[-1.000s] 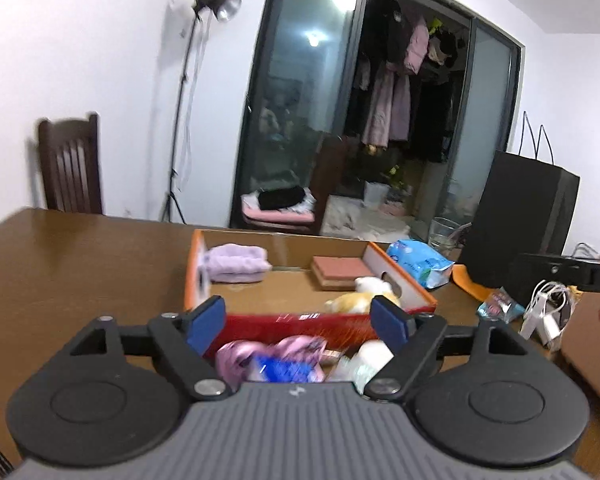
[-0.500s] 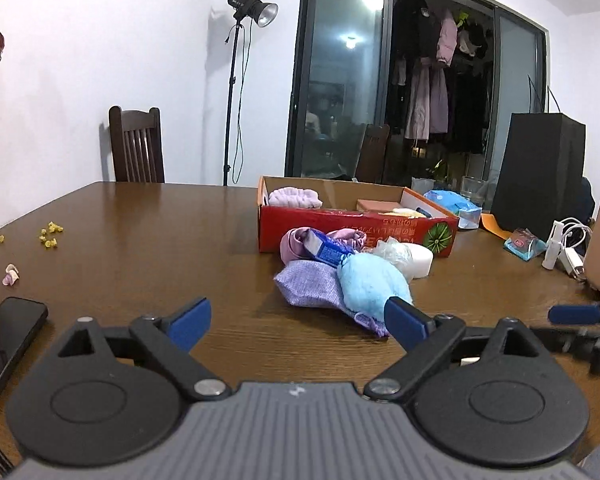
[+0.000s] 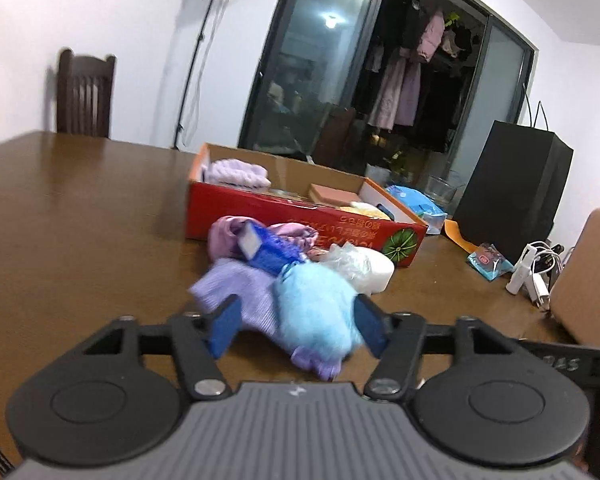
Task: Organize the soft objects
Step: 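Close the right gripper on the light-blue plush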
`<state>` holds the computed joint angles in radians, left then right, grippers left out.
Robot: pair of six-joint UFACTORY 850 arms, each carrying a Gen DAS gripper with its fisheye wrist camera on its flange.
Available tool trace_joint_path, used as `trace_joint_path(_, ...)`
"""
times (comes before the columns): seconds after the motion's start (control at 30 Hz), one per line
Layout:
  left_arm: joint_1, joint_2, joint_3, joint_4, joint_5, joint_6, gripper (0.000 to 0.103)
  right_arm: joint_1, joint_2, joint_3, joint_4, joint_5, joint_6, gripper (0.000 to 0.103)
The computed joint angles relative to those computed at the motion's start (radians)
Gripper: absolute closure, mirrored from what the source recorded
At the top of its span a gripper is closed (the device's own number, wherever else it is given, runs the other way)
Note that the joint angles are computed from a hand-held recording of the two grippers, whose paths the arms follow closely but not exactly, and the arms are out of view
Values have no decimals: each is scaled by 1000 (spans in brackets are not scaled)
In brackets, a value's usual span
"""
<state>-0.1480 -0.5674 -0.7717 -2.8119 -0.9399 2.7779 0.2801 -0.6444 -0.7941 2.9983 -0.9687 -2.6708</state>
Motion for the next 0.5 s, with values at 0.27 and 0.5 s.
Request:
trace_joint_path(0.27, 26, -129, -188, 212, 117, -255, 68, -48, -138, -226, -260, 98, 286, 56)
trace_joint_path(0.5, 45, -134, -190, 275, 90, -341, 72, -69, -188, -285, -403, 82, 444, 71)
